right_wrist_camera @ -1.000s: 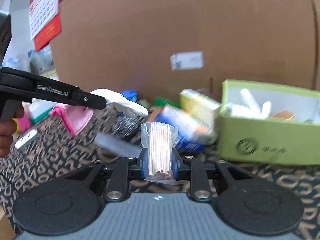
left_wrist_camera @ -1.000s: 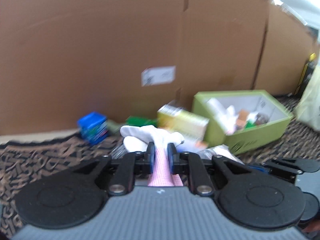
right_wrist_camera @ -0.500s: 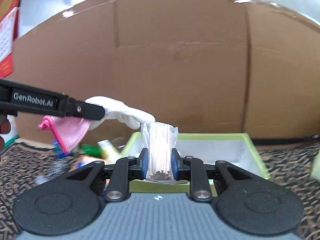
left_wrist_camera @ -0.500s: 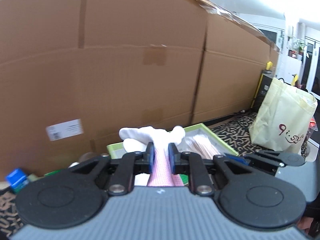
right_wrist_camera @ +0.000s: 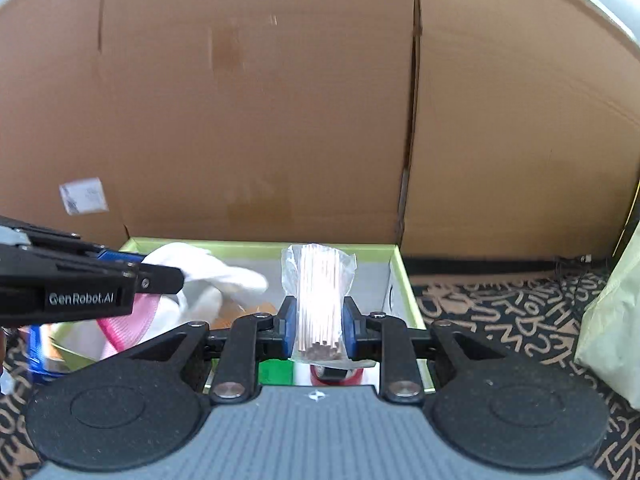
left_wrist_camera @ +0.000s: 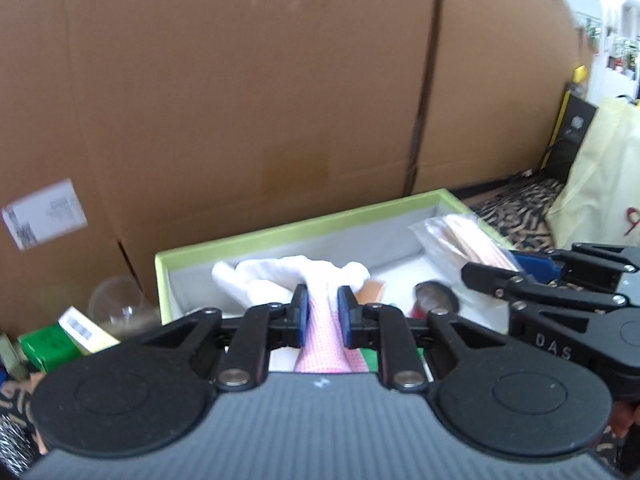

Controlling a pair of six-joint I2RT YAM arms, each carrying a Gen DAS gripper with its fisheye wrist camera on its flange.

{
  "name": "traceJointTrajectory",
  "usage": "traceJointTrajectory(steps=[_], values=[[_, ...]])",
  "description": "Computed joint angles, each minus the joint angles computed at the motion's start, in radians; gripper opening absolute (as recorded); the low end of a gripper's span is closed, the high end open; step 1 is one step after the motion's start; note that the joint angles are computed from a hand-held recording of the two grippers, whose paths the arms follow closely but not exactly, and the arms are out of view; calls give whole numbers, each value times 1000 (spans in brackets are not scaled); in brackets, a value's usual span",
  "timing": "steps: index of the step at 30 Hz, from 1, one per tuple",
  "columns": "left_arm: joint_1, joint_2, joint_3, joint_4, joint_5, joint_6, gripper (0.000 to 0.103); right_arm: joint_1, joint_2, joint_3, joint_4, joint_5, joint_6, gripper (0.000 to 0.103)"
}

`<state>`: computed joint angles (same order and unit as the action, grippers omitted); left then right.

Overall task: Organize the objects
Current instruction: 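Carry the glove and cotton swab bag into the light green box and release, then move both open tools back toward the clear tube and steel wool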

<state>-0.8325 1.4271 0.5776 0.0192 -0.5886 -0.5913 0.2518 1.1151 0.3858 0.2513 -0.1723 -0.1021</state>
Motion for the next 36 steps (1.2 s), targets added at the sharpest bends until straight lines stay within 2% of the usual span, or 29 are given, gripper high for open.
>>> traceJointTrajectory(steps=[6, 7, 9, 10, 11, 12, 13, 14, 17, 21, 26, 30, 33, 36], values=[[37, 77, -15, 54, -4, 9, 17, 13, 207, 48, 81, 3, -8, 27], [41, 82, -18, 61, -10, 15, 22, 18, 230, 55, 87, 11, -10, 27], [43, 96, -21, 77, -12, 15, 40, 32, 250, 56, 92, 37, -9, 27], [42, 99, -20, 81, -21, 10, 57, 39, 264, 65, 98, 43, -1, 29], [31, 96, -27, 89, -47, -2, 72, 38, 248, 59, 88, 37, 3, 40], [19, 91, -35, 97, -77, -12, 79, 38, 246, 62, 79, 36, 3, 48], [11, 84, -37, 99, -107, -19, 92, 40, 249, 63, 84, 44, 8, 66], [1, 72, -45, 102, -131, -28, 101, 44, 235, 52, 93, 54, 9, 71], [-25, 14, -74, 101, -184, -59, 103, 41, 160, 22, 89, 53, -7, 75], [-62, -90, -97, 28, -213, -101, 103, 22, 23, 0, 19, 30, 9, 82], [-146, -271, -102, -165, -286, -179, 103, 23, -186, -22, -94, 14, 39, 87], [-276, -395, -72, -451, -369, -396, 103, 34, -361, -40, -189, 6, 65, 90], [-404, -422, -29, -728, -434, -661, 103, 60, -494, -58, -264, 5, 83, 90], [-585, -372, 16, -1085, -489, -1087, 103, 112, -631, -78, -351, 25, 116, 92]])
